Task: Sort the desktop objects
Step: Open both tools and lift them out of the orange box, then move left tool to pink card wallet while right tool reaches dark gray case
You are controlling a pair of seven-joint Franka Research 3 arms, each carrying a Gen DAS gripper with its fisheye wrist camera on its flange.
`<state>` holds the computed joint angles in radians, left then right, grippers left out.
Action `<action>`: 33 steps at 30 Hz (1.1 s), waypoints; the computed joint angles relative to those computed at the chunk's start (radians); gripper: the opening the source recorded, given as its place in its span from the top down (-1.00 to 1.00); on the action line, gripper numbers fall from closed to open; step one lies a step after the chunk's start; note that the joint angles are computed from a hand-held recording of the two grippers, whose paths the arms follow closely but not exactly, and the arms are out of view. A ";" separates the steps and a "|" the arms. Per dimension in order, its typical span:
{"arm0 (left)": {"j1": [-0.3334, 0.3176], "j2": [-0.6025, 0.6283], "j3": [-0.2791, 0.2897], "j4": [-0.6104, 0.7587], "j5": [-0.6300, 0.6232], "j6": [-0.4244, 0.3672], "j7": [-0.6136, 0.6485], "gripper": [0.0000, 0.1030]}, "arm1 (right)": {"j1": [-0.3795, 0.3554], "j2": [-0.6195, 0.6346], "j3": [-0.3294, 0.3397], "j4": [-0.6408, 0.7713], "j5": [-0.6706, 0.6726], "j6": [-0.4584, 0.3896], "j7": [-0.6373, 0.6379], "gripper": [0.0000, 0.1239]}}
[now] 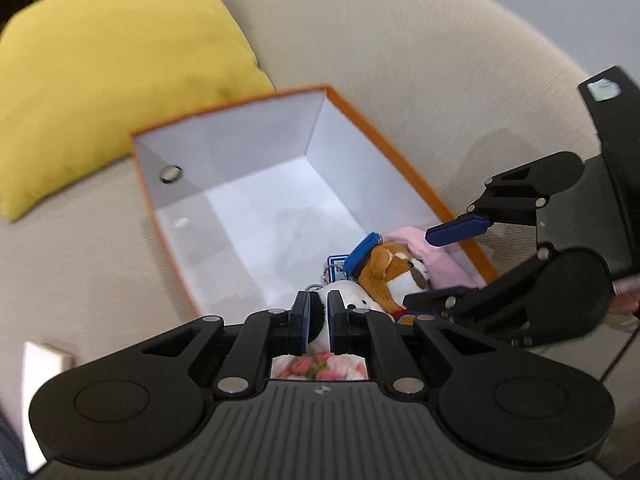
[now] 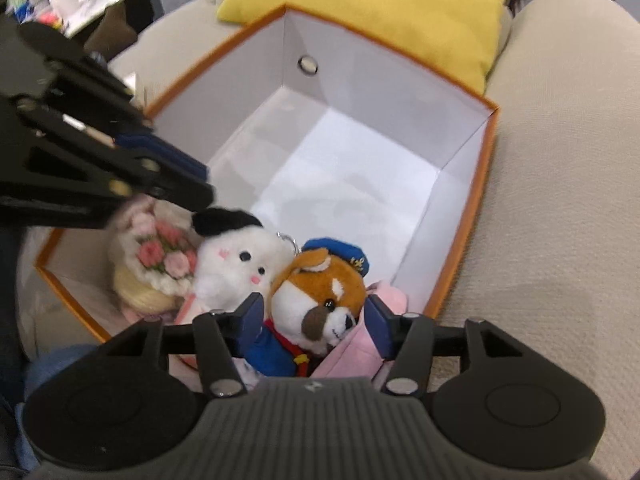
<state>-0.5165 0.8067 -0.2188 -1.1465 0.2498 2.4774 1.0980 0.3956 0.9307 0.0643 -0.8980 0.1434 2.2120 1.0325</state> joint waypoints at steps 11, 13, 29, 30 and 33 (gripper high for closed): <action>0.009 -0.458 0.049 -0.568 0.204 0.128 -0.258 0.82 | -0.048 -0.342 0.126 -0.556 0.201 0.419 -0.089 0.10; 0.020 -0.532 0.047 -0.652 0.253 0.123 -0.326 0.78 | -0.051 -0.380 0.155 -0.615 0.245 0.468 -0.139 0.10; 0.191 -0.855 -0.042 -1.123 0.405 0.116 -0.839 0.59 | 0.070 -0.321 0.265 -0.686 0.435 0.618 -0.232 0.23; 0.197 -0.864 -0.044 -1.148 0.398 0.129 -0.861 0.57 | 0.075 -0.312 0.268 -0.683 0.434 0.621 -0.230 0.23; 0.216 -0.868 -0.043 -1.203 0.360 0.181 -0.916 0.54 | 0.109 -0.281 0.258 -0.663 0.411 0.618 -0.191 0.23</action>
<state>-0.3001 -0.0618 -0.2614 -2.3493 0.6097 2.6588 0.1819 0.5044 0.6494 0.3221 -1.5610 0.5543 2.8300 0.8411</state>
